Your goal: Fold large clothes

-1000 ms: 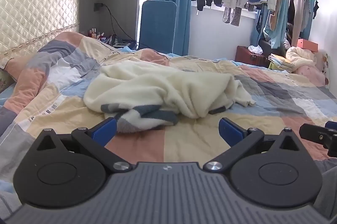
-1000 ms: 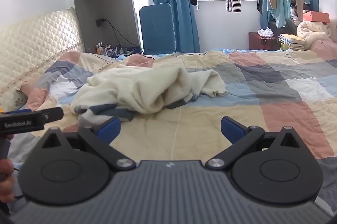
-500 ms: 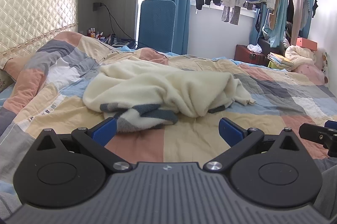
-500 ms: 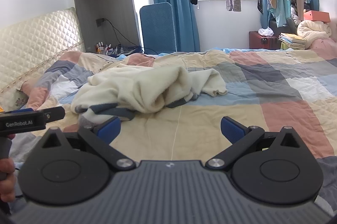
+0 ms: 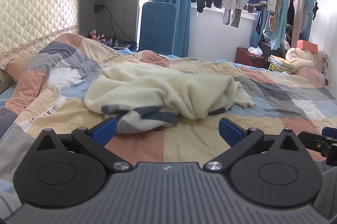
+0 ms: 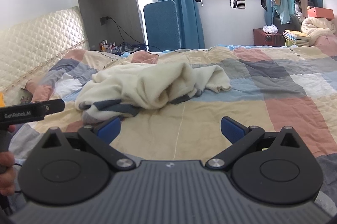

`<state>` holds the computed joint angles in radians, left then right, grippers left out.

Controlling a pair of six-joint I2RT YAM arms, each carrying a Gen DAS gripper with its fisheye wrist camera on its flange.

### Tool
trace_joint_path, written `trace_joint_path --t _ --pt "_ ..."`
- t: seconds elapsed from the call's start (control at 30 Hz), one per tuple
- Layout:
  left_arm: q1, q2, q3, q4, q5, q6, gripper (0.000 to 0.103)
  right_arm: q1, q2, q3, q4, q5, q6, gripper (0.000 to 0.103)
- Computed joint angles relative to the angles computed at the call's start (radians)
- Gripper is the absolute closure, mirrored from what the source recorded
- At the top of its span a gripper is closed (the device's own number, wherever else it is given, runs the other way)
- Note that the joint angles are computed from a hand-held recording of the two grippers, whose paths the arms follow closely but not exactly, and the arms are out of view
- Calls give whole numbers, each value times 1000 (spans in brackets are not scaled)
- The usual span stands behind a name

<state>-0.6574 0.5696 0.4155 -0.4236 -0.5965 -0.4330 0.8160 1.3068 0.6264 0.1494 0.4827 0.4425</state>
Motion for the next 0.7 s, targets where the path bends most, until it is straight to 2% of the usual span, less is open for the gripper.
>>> trace_joint_path --t 0.7 --pt "46 -42 -15 -23 42 7 0 -5 -12 10 -46 -23 19 0"
